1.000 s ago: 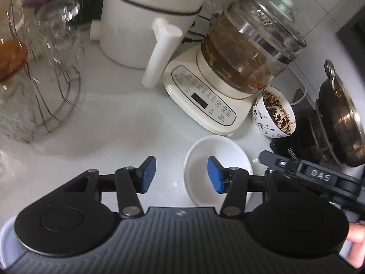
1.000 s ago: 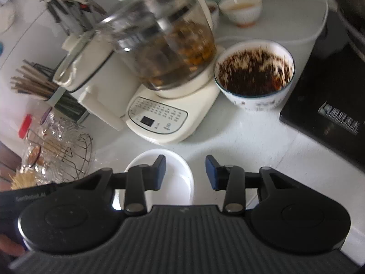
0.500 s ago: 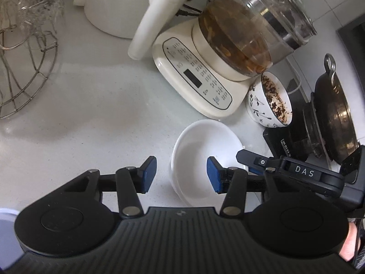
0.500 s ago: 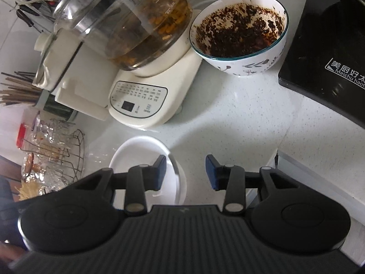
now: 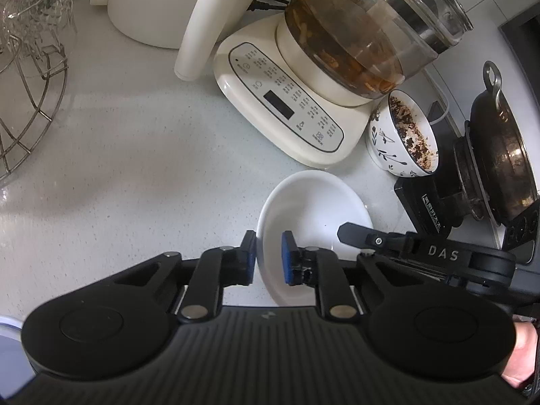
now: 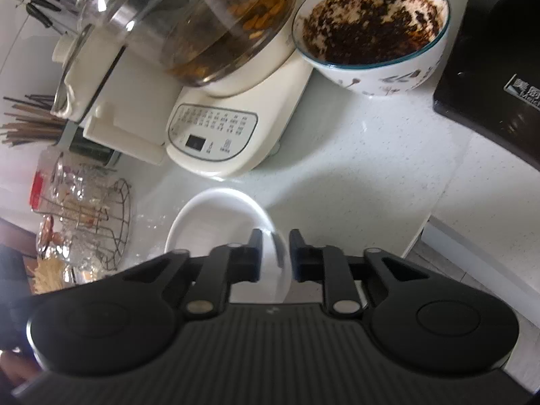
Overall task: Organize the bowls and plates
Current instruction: 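Close the left gripper on the white bowl rim while the right gripper grips it too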
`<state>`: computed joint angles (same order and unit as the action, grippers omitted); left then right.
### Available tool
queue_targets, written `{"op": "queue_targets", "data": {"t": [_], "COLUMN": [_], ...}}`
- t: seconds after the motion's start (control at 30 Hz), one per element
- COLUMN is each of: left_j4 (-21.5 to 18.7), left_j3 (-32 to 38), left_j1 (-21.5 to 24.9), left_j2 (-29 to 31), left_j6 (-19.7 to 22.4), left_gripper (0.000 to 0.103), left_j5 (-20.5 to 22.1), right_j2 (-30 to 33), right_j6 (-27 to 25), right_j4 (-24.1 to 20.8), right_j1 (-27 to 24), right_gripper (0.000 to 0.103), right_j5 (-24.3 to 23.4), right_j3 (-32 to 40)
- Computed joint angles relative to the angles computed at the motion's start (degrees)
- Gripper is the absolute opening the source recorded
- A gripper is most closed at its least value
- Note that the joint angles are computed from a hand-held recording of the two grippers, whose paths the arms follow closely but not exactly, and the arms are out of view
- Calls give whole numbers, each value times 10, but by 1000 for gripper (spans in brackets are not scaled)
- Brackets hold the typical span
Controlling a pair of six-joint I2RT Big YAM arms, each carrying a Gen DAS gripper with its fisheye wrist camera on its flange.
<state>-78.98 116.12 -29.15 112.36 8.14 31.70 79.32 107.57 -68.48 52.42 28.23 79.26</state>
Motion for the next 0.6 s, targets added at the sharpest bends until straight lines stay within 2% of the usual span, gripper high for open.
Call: {"op": "queue_targets", "data": {"t": [0.13,0.43,0.6], "left_j4": [-4,-8,-12], "left_j3": [3,13,8], "left_j1": [2,9,14], "left_j2": [2,0,-12], "left_j6": [0,1,2], "left_gripper": [13,13,13], "left_j5": [2,17,17], "right_j2": [4,7,16], "right_j6": [1,19,10], "right_j4": [-6,-18,-34], "right_j1": [1,9,16], "right_gripper": [15,15,15], "right_j5": [2,29,34], "right_j3": [6,19,40]}}
